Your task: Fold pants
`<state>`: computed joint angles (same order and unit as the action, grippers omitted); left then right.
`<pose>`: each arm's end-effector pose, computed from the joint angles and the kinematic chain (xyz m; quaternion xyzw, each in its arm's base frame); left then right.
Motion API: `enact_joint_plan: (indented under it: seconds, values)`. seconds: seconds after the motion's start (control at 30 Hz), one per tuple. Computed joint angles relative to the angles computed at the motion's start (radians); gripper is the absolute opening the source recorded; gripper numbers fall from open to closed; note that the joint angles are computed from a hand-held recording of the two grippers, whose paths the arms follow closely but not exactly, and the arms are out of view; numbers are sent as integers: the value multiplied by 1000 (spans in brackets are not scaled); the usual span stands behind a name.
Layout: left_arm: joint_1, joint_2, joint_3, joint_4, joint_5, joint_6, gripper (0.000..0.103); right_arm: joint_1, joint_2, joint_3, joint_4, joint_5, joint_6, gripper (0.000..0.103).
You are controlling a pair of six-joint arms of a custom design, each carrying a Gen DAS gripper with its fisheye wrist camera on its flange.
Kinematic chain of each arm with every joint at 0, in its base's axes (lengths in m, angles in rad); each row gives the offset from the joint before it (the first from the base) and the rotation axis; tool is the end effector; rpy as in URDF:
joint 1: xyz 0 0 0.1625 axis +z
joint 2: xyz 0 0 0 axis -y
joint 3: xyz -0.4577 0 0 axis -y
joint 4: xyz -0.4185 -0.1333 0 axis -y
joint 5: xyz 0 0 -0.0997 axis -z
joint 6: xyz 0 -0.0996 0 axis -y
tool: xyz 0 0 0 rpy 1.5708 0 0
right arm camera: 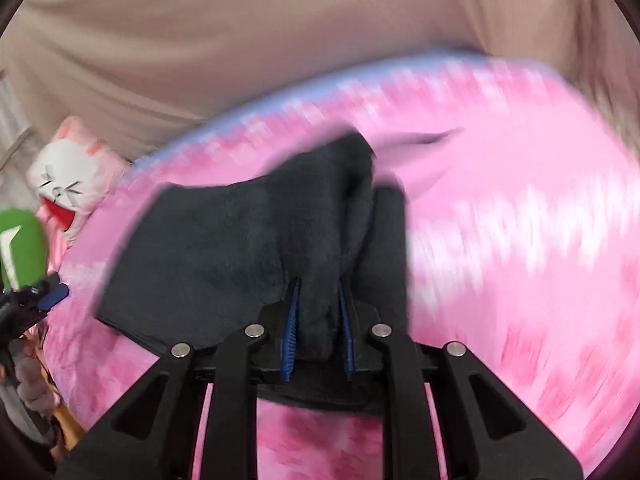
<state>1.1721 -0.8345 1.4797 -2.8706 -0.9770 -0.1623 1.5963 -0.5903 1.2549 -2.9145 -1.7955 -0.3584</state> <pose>-0.1251 -0.7840 0.2452 0.0134 0.9103 -0.3721 0.1811 0.1327 -0.8451 0.1462 0.1421 -0.9269 0.3089 0.1591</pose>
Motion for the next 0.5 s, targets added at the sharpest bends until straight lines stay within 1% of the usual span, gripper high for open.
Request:
enact_joint_plan:
  seconds: [0.03,0.07,0.13,0.17,0.2,0.23,0.27,0.3,0.37,0.43,0.47,0.5]
  values:
    - [3,9,-13,15,-7,-6,69,-2,-9,10,-8,14,7,21]
    - [7,21,-30,35,-18,-17,69,-1,-15,20,-33,14,7,22]
    - [16,41,-62,69,-49,-30,71,1,-17,18,-44,8,0,23]
    - [20,55,-82,85,-54,-43,71,1,-22,23,-47,9,1,27]
    - [23,64,-91,92,-55,-52,71,-3,-26,24,-48,9,10,33]
    - [29,76,-109,113,-58,-72,72,-6,-23,16,-50,6,27,48]
    - [36,86,-124,132,-69,-99,72,-8,-14,-2,-44,5,46,60]
    - [47,93,-136,148,-95,-124,72,-14,-20,1,-34,17,57,62]
    - [65,103,-157,187,-148,-175,72,-27,-17,-18,31,54,105,65]
    - [73,106,-147,143,-178,-180,73,-35,-18,-23,83,87,119,67]
    - [76,108,-150,144,-196,-175,69,-39,-6,-38,114,103,125,68]
    - [78,110,-152,140,-204,-167,57,-41,2,-47,124,113,123,63]
